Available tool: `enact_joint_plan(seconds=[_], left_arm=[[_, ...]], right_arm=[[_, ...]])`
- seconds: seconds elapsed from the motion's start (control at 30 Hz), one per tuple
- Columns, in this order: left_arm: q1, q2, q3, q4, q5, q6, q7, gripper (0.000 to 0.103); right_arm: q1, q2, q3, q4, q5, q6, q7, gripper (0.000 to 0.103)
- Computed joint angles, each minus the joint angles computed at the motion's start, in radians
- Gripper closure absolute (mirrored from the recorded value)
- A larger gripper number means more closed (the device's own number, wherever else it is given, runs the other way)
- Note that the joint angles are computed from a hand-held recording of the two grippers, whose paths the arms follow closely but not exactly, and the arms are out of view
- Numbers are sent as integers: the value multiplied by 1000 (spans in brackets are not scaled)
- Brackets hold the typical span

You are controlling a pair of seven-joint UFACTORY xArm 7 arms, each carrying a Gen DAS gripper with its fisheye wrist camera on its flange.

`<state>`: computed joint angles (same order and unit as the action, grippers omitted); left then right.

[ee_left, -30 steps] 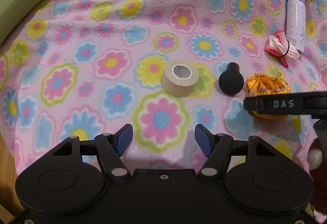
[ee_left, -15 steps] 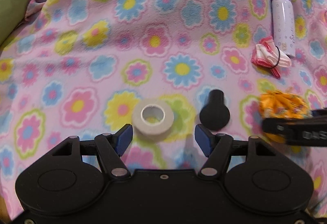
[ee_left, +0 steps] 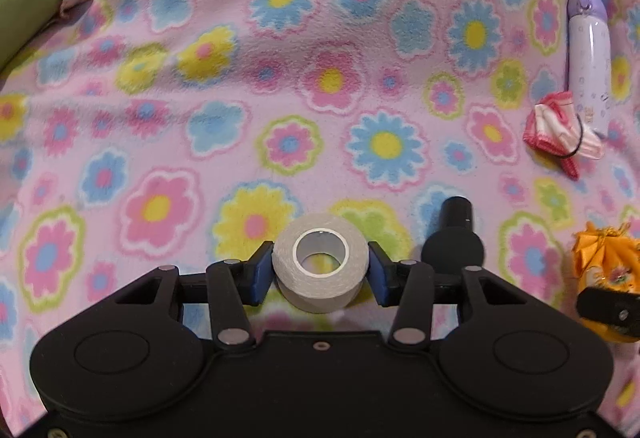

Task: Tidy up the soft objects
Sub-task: 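Grasp the yellow embroidered pouch with the right tool while the left tool grasps the beige tape roll, then carry the pouch and tape roll over the woven basket with both tools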

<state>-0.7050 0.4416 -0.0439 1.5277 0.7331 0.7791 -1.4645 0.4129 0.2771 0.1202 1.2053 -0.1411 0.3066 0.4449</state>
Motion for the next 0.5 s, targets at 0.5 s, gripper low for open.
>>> enact_joint_plan(seconds=[0.5], left_arm=[[-112,-155,-112,-12,59,235,-139,56]], right_arm=[[8,-289,48,-251,-79,0,134,35]])
